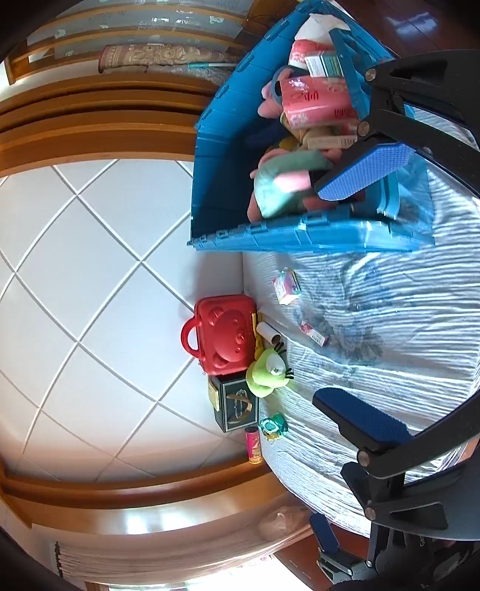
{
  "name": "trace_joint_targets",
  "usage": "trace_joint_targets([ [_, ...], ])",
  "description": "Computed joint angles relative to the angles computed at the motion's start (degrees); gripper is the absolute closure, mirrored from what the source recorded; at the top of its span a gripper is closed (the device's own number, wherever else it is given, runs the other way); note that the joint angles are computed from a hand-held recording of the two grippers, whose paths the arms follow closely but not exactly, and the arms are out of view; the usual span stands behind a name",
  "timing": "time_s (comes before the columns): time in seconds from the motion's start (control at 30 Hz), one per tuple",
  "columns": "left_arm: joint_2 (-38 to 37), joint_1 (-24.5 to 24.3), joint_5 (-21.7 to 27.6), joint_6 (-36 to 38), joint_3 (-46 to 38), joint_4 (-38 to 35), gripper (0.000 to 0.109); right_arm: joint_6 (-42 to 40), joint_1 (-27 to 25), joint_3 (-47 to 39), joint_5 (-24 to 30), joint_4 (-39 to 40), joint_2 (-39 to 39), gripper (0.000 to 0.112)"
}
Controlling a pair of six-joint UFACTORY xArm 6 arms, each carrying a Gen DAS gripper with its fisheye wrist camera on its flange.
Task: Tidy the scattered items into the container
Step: 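Withdraw both tools from the crate back toward the remaining items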
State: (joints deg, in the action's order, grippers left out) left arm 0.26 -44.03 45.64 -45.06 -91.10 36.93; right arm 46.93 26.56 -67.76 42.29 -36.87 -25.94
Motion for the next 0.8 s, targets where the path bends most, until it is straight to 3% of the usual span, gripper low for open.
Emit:
trace_joint_targets([
  [0.2, -6.1, 6.3, -1.9, 1.0, 8.9, -4.0, 0.006, 0.2, 4.6, -6.3, 2.1, 0.8, 8.7, 0.009],
  [0.43, -3.9, 11.6, -1.4, 1.9, 9.5, -6.6, 0.006, -6.0, 2.9, -13.0, -1.7, 7.6, 19.2, 0.009],
  [0.57, 2.1, 14.4, 1.2, 3.2, 3.9, -7.6, 0.006, -13.2, 0.1, -19.5, -4.3, 15.8, 28.0, 0.009],
  [0.8, 18.4, 18.2, 10.3, 6.0, -15.2, -10.4, 0.006, -27.0, -4.5, -37.1, -1.7, 30.5, 46.3, 0.009],
])
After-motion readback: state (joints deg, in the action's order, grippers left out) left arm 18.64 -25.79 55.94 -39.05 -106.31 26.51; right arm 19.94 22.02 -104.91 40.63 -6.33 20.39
